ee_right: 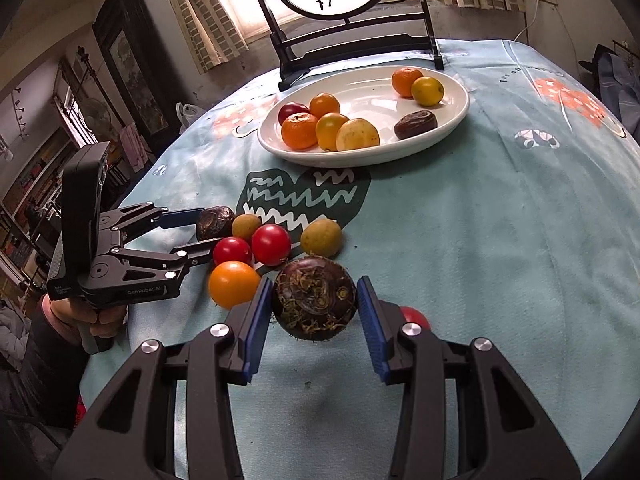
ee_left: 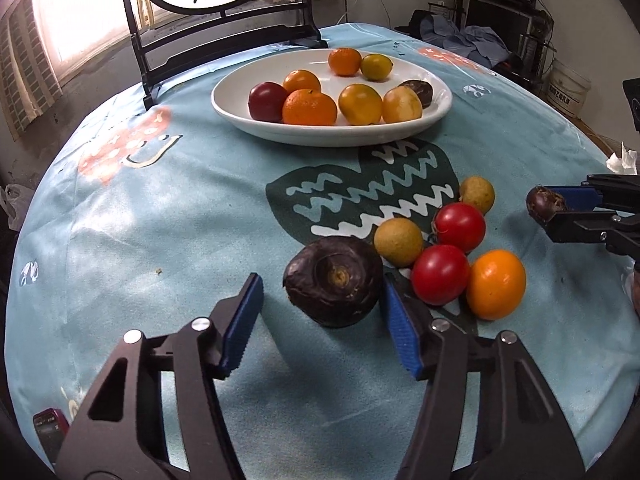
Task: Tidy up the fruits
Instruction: 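Carry both dark fruits over the white plate and open both tools to release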
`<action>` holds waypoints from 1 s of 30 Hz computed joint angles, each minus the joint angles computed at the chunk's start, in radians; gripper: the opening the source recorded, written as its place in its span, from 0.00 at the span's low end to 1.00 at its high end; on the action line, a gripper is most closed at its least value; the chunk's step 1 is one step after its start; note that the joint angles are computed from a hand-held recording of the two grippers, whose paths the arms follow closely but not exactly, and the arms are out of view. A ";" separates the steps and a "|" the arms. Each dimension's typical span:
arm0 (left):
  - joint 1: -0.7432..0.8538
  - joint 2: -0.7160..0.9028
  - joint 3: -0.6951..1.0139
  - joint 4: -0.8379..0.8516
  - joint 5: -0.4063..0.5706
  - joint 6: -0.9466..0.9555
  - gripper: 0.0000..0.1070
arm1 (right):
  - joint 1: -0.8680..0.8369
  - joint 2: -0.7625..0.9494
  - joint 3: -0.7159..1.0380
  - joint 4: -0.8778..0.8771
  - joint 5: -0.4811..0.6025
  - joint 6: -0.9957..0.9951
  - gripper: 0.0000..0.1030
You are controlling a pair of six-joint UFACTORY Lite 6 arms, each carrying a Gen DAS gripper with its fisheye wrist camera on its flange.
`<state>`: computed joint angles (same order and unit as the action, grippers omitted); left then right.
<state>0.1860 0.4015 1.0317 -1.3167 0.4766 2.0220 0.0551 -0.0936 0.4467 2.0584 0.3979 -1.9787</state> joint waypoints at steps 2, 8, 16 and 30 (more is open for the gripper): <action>0.003 0.001 0.001 0.017 0.024 -0.010 0.45 | 0.000 0.000 -0.001 0.001 0.001 -0.002 0.42; 0.012 0.000 -0.002 0.016 0.037 -0.026 0.44 | -0.004 -0.008 -0.004 0.001 0.004 -0.006 0.42; 0.073 -0.038 0.045 0.074 0.174 -0.178 0.44 | 0.004 -0.073 -0.010 0.025 0.002 -0.037 0.42; -0.209 0.402 0.861 0.443 0.101 -0.936 0.44 | -0.047 0.422 0.654 -0.015 -0.116 0.113 0.42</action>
